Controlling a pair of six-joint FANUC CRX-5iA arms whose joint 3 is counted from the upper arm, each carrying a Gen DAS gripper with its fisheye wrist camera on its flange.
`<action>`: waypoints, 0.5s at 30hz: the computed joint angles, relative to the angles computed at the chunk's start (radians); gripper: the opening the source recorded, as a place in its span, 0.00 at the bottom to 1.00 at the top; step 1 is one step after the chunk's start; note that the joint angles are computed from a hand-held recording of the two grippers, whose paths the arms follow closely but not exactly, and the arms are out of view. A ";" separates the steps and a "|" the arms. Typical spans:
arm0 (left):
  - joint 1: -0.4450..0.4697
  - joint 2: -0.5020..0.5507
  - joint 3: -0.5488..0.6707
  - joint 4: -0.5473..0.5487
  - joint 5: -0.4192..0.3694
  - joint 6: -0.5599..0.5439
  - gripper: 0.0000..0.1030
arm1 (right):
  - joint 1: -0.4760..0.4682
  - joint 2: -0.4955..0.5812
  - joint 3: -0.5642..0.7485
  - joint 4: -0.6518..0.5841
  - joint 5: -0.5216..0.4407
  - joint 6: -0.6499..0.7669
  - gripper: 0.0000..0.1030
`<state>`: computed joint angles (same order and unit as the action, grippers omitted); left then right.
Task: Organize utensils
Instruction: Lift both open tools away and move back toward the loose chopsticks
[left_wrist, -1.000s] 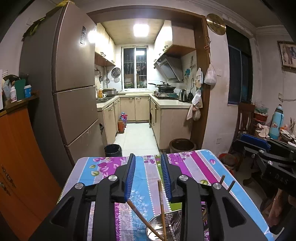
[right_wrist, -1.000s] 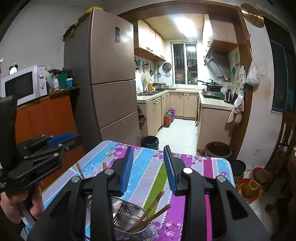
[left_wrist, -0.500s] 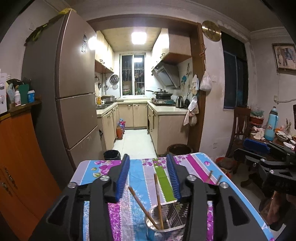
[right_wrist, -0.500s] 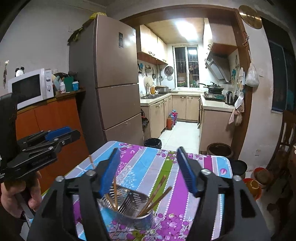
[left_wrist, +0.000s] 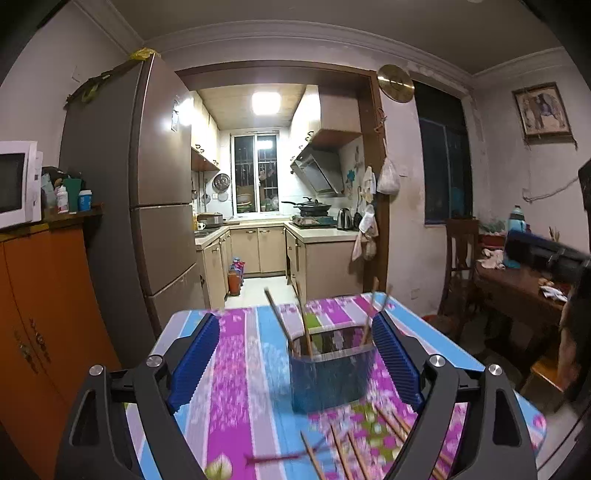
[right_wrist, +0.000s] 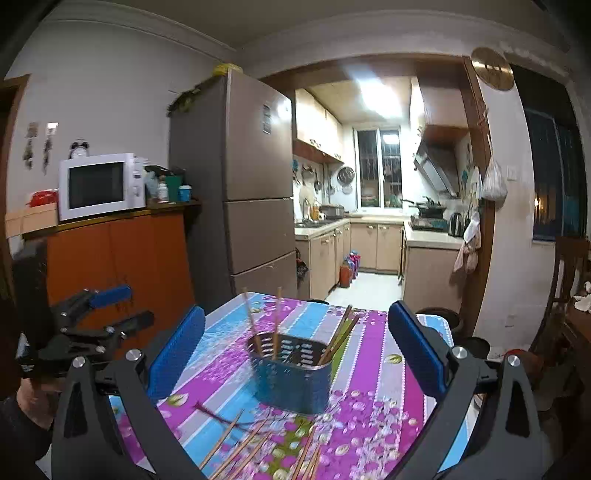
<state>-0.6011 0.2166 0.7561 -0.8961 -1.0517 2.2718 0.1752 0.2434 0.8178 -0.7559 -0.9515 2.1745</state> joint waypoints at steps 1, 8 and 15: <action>-0.011 -0.018 -0.029 -0.008 0.002 0.011 0.82 | -0.004 -0.025 -0.034 -0.017 0.009 0.018 0.93; -0.095 -0.108 -0.251 -0.050 -0.016 0.100 0.82 | -0.062 -0.222 -0.339 -0.165 0.051 0.214 0.93; -0.108 -0.134 -0.410 0.010 0.025 0.143 0.82 | -0.066 -0.319 -0.541 -0.181 0.047 0.259 0.89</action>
<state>-0.7089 0.0831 0.3457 -0.8863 -1.0271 2.4150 0.1091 -0.0753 0.2767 -0.9369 -0.9045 2.4335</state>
